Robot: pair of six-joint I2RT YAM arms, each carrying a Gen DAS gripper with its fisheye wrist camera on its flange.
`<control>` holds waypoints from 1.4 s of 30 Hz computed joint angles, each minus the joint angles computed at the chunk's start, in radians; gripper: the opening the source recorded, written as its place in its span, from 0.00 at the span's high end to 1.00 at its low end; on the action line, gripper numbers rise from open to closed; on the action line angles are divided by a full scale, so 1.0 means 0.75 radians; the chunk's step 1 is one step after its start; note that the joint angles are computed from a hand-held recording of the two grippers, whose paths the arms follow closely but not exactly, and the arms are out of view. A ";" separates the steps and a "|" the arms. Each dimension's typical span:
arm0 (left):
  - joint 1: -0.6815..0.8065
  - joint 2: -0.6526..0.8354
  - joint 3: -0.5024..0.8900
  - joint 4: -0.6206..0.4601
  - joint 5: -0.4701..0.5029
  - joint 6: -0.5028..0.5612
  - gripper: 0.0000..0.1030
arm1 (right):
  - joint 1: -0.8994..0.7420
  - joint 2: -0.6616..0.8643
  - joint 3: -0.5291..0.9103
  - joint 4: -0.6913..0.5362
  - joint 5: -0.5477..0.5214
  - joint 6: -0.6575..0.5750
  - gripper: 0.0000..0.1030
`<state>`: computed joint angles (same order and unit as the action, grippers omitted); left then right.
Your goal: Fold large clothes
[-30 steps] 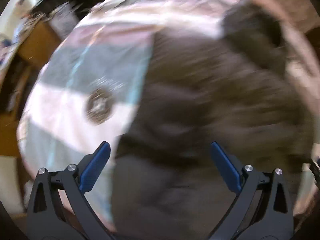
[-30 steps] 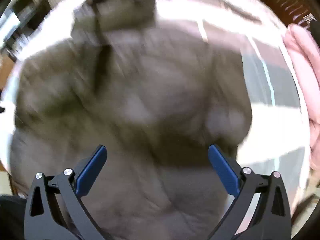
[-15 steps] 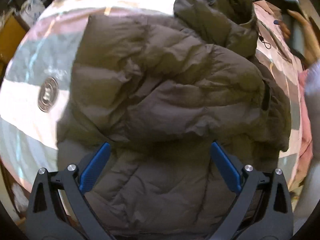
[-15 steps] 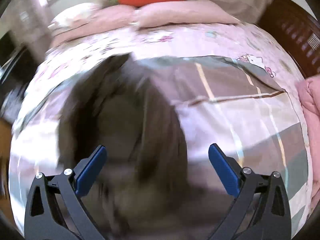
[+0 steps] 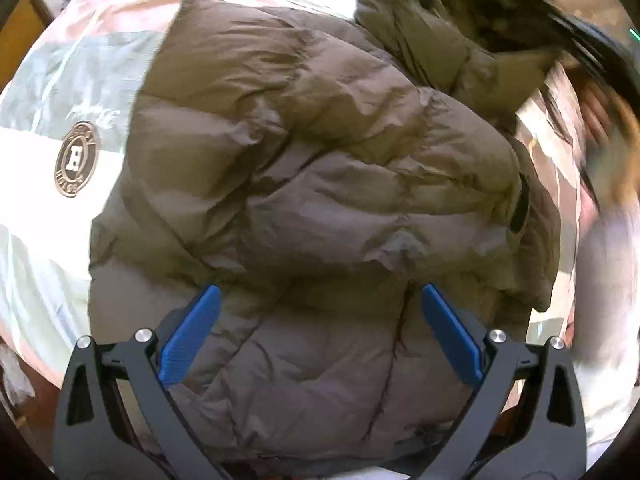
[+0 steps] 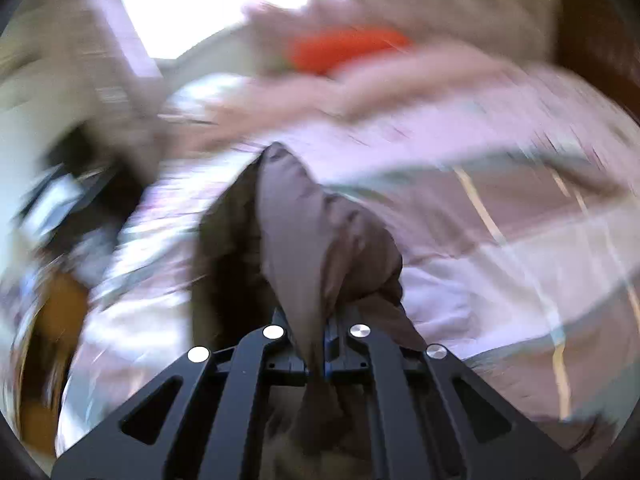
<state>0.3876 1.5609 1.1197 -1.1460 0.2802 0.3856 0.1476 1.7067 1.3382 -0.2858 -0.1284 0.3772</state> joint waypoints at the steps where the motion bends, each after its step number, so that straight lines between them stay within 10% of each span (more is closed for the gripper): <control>1: 0.017 -0.008 0.007 -0.001 0.005 0.000 0.02 | -0.008 -0.165 -0.148 0.015 -0.104 -0.038 0.95; 5: 0.075 -0.033 0.031 -0.027 0.065 -0.032 0.02 | -0.086 -0.702 -0.552 -0.279 -0.322 -0.339 0.92; 7: 0.088 -0.046 0.033 -0.023 0.076 -0.056 0.02 | 0.034 -0.844 -0.680 -0.419 0.153 -0.390 0.39; 9: 0.082 -0.053 0.025 -0.011 0.071 -0.083 0.02 | 0.143 -0.946 -0.790 -0.491 0.501 -0.313 0.11; 12: 0.053 -0.041 0.011 0.019 0.047 -0.134 0.02 | 0.152 -1.037 -0.856 -0.658 0.496 -0.124 0.11; 15: 0.028 -0.011 0.015 0.043 0.015 -0.206 0.02 | 0.095 -1.026 -0.852 -0.769 0.185 -0.010 0.11; 20: -0.006 -0.031 0.011 0.068 0.049 -0.332 0.02 | 0.058 -1.024 -1.065 -0.214 -0.609 0.535 0.11; 24: -0.074 -0.091 -0.024 0.102 0.044 -0.381 0.02 | 0.303 -0.760 -1.142 0.338 -0.572 0.941 0.11; 29: -0.126 -0.070 -0.038 0.120 0.006 -0.383 0.02 | 0.360 -0.476 -1.162 0.636 -0.328 1.171 0.13; 32: -0.094 -0.030 -0.023 0.116 0.006 -0.360 0.02 | 0.250 -0.581 -1.307 0.796 -0.253 1.211 0.71; 42: 0.124 -0.010 0.078 0.083 0.090 -0.315 0.02 | -0.003 -1.661 -0.962 -0.465 -0.484 0.578 0.88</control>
